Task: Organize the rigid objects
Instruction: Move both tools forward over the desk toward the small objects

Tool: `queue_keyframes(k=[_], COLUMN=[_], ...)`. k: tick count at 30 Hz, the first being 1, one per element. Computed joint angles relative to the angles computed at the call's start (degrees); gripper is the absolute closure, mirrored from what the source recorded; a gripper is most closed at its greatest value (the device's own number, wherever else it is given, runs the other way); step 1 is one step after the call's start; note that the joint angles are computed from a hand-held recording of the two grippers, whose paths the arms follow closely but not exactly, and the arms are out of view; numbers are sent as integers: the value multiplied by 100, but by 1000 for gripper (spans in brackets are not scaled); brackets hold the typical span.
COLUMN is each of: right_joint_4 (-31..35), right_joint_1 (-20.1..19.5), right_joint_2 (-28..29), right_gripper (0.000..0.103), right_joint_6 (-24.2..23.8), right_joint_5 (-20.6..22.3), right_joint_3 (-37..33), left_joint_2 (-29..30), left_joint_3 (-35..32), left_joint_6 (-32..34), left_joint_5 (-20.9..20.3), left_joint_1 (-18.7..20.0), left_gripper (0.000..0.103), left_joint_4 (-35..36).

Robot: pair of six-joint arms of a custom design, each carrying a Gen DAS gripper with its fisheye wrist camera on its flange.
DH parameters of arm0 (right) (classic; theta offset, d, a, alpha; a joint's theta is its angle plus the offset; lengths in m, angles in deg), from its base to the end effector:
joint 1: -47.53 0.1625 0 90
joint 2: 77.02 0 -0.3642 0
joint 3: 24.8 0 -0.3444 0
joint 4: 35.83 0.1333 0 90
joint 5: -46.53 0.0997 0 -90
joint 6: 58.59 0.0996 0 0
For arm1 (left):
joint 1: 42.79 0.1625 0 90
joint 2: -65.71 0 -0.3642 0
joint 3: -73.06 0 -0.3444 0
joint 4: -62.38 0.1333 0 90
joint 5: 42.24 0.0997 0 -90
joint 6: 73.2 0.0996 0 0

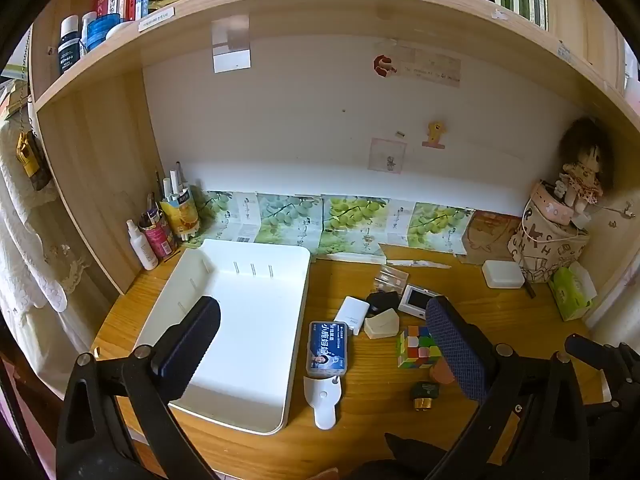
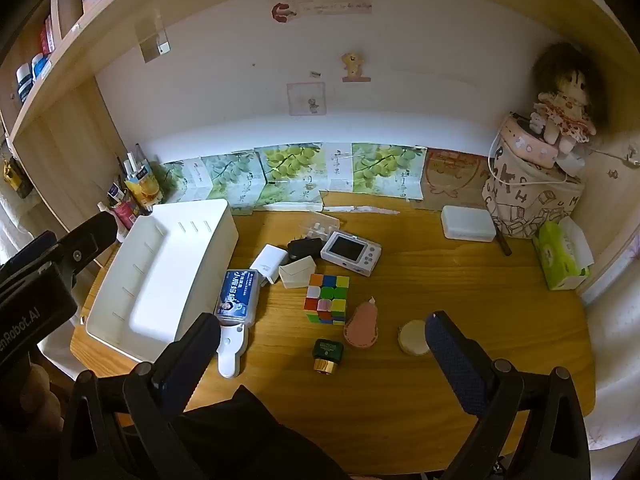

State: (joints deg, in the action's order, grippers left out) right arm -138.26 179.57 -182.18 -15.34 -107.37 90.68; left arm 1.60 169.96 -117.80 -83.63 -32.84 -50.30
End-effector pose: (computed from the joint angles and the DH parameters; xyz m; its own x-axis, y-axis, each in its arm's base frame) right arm 0.2635 -0.2267 0.4122 -0.7126 0.3118 0.6284 -0.2484 0.7256 -0.6417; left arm -0.4911 -0.2974 0.2213 -0.6698 0.3605 -0.6491 0.7013 0.5944 -0.3936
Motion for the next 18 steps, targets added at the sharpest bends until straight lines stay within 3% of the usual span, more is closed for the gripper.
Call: queue_keyframes(k=[9, 18], right_joint_4=[34, 186], right_joint_1=[-1, 62], right_joint_2=[30, 102], right_gripper=[1, 1], right_joint_6=[33, 200], right_joint_5=[-1, -12], right_joint_3=[-15, -66], left_joint_2=[46, -71], left_joint_3=[-35, 127], left_joint_6=[-67, 189], left_joint_5=[-7, -228], left_joint_1=[-72, 9], left_gripper=[1, 1], left_joint_4=[79, -297])
